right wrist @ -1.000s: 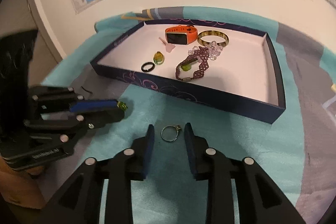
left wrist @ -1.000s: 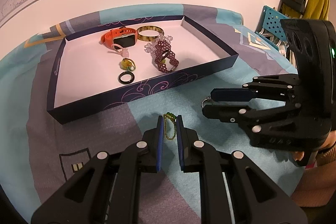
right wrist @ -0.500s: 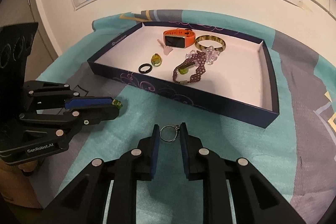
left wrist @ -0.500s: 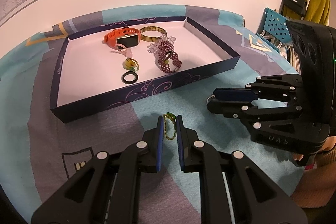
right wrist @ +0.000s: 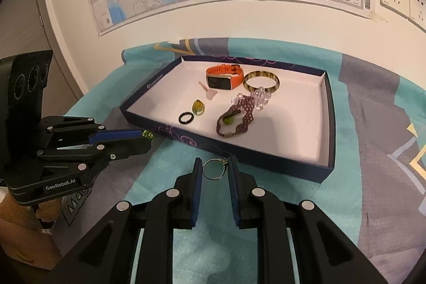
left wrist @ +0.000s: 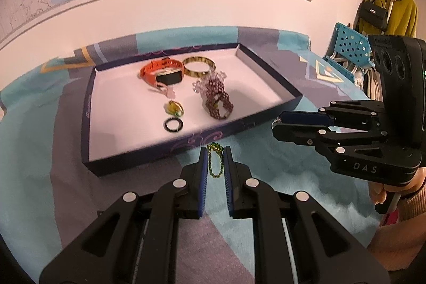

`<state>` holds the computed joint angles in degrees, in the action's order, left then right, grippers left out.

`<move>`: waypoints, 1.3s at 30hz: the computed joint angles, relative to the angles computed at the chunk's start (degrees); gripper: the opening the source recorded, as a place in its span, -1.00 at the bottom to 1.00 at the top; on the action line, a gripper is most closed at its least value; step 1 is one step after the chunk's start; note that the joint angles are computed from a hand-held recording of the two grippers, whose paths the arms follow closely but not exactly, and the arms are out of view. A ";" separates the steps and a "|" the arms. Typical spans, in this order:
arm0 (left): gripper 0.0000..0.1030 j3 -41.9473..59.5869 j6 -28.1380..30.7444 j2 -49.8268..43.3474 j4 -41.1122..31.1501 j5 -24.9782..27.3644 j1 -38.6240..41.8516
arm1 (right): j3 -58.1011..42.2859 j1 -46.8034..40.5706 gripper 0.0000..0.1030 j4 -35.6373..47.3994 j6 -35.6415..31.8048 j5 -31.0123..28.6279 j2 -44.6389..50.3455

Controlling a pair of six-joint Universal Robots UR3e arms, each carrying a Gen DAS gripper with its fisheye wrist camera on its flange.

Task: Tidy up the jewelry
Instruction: 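Carry the gold ring in the left tool while the right tool carries the key ring into the box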

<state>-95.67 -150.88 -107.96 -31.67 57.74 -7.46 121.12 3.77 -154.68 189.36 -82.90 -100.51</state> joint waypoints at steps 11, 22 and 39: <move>-0.76 2.55 -1.34 -0.86 0.56 0.25 -0.19 | -1.82 -0.89 -0.66 0.23 -0.75 0.81 0.45; -0.76 5.53 -2.82 -2.76 1.03 0.90 -0.57 | -4.16 -1.22 -0.65 -0.14 -1.63 1.18 2.44; -0.76 13.38 -5.67 -9.31 0.30 3.71 -2.59 | -7.95 -2.80 -0.65 -1.26 -2.16 3.04 8.70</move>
